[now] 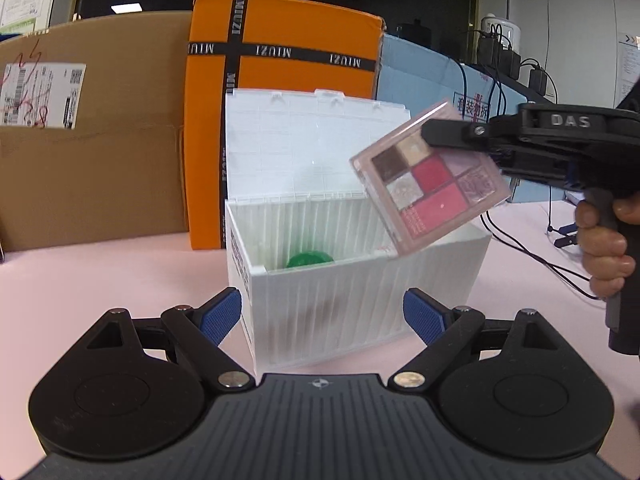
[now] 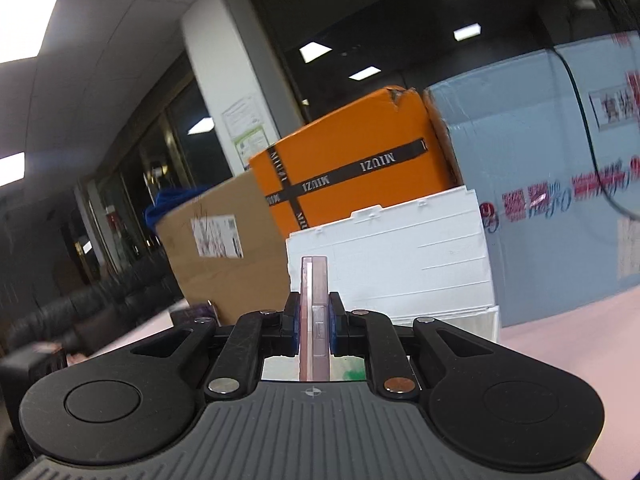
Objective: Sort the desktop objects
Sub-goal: 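Carry the pink palette case up over the white crate with the right tool, then lower the pink palette case into the white crate with the right tool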
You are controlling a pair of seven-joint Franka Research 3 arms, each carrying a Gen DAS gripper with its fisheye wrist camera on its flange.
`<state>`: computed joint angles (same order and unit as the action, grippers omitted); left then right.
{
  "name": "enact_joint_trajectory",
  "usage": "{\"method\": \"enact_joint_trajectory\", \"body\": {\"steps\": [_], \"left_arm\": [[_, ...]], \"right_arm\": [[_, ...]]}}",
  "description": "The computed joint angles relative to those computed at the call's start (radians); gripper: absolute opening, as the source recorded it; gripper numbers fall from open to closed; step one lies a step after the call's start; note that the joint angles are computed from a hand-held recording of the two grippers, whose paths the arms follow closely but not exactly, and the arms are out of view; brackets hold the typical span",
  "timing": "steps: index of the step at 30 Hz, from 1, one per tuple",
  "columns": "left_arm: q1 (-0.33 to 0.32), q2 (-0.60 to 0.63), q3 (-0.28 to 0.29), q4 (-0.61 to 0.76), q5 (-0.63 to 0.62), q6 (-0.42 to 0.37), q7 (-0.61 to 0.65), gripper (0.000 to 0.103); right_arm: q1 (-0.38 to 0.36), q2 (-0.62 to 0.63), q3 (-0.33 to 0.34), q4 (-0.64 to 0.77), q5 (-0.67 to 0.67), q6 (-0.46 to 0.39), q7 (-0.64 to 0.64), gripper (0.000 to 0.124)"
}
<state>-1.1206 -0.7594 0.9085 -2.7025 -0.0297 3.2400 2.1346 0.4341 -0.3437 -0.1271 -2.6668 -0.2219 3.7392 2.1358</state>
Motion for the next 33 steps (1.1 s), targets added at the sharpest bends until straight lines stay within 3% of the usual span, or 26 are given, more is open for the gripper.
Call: {"method": "enact_joint_trajectory", "body": {"steps": [2,4,7,11,15,18,22,28,30,33], "left_arm": [[-0.027,0.013,0.017,0.031,-0.005,-0.002,0.0,0.087],[-0.049,0.037,0.03,0.055,-0.019,0.0,-0.012,0.087],[-0.09,0.036,0.067,0.068,-0.025,0.012,-0.02,0.087],[-0.11,0.038,0.1,0.07,-0.025,0.006,-0.017,0.087],[-0.13,0.044,0.123,0.071,-0.028,0.026,-0.026,0.087],[-0.131,0.044,0.127,0.064,-0.011,0.043,-0.029,0.087],[-0.127,0.05,0.127,0.062,0.007,0.04,-0.045,0.087],[-0.123,0.046,0.124,0.063,0.007,0.017,-0.047,0.087],[-0.123,0.044,0.122,0.062,0.003,0.015,-0.043,0.087],[-0.122,0.041,0.121,0.061,-0.002,0.012,-0.038,0.087]], "right_arm": [[-0.028,0.029,0.047,0.024,0.079,-0.015,-0.029,0.012],[-0.022,0.062,0.041,0.05,0.106,-0.042,0.002,0.012],[0.028,0.118,-0.054,0.079,0.022,-0.037,0.216,0.012],[-0.006,0.159,-0.035,0.092,0.004,-0.038,0.306,0.012],[-0.024,0.174,-0.039,0.12,-0.12,-0.06,0.404,0.012],[-0.059,0.174,0.023,0.137,-0.092,-0.124,0.348,0.012],[-0.047,0.182,0.027,0.161,-0.107,-0.171,0.331,0.012],[-0.054,0.174,0.076,0.172,0.013,-0.249,0.163,0.013],[-0.091,0.165,0.132,0.174,0.095,-0.28,0.065,0.014],[-0.203,0.147,0.272,0.171,0.24,-0.327,-0.087,0.014]]}}
